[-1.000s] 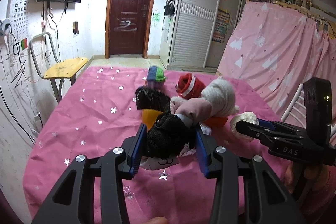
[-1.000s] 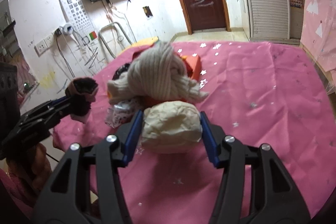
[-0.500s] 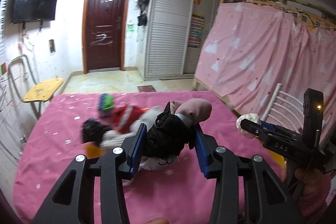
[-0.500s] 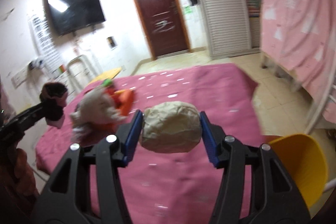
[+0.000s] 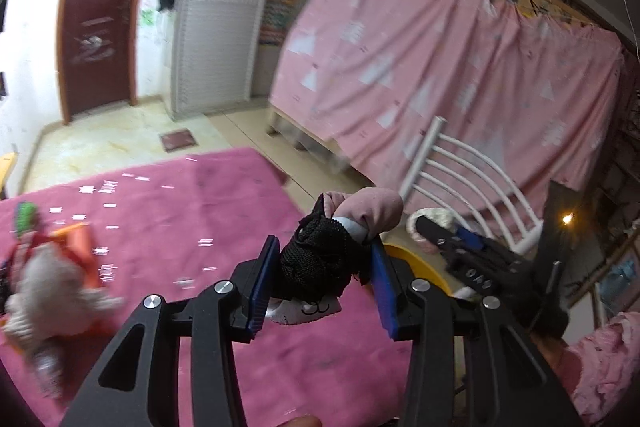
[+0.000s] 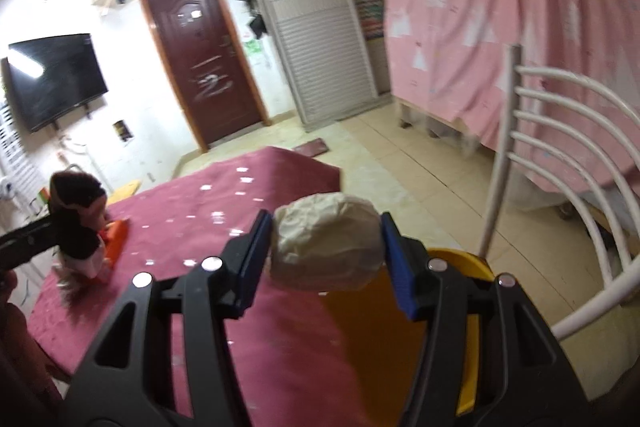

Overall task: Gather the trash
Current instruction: 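Carry the black sock and paper ball with both tools toward the yellow bin, then open both tools over the yellow bin to drop the items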

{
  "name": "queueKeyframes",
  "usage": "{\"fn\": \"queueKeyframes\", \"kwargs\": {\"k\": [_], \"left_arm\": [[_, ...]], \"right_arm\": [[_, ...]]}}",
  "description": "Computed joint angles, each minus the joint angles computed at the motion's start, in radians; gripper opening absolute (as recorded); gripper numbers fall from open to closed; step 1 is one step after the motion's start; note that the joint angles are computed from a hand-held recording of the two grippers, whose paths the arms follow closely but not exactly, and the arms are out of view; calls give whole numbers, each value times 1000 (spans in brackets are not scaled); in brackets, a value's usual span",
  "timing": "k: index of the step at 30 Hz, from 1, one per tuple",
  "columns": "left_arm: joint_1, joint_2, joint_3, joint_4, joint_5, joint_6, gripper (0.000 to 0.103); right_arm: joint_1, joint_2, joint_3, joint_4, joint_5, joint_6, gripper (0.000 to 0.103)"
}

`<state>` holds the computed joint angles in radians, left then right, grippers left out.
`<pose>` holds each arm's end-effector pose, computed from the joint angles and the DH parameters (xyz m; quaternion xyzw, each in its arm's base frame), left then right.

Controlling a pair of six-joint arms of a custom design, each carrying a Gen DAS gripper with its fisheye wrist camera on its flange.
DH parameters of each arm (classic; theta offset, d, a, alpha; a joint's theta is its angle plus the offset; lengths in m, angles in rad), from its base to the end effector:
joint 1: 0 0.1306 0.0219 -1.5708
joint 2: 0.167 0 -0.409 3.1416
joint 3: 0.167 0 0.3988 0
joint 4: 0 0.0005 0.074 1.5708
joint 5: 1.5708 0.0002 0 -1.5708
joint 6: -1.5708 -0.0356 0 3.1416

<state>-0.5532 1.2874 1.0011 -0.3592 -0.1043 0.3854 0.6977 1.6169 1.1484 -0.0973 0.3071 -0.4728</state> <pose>0.3797 -0.2307 0.3582 0.0517 0.8925 -0.1600 0.4186 0.4327 0.3481 0.2922 -0.0240 0.8689 0.1512 0.4708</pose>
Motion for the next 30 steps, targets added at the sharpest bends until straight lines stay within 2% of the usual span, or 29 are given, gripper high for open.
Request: {"fn": "queueKeyframes", "kwargs": {"k": [4,8,13,15,16,19,24,30], "left_arm": [[-1,142,110,-52,105,15,37],[-13,264,209,-108,153,30,37],[-21,331,263,-121,195,49,38],[-20,356,281,-121,222,70,45],[-19,364,284,-118,235,76,49],[-27,380,296,-112,245,81,59],[-38,363,294,-112,239,79,63],[-18,273,239,-97,215,80,63]], "right_arm": [[-22,21,6,-28,-7,-39,53],[-42,36,8,-64,16,-65,53],[-66,39,-10,-75,32,-103,53],[-72,42,-12,-86,39,-118,56],[-74,43,-12,-89,39,-125,63],[-75,41,-19,-87,43,-134,70],[-78,43,-17,-85,37,-134,71],[-67,30,-18,-58,12,-144,71]]}}
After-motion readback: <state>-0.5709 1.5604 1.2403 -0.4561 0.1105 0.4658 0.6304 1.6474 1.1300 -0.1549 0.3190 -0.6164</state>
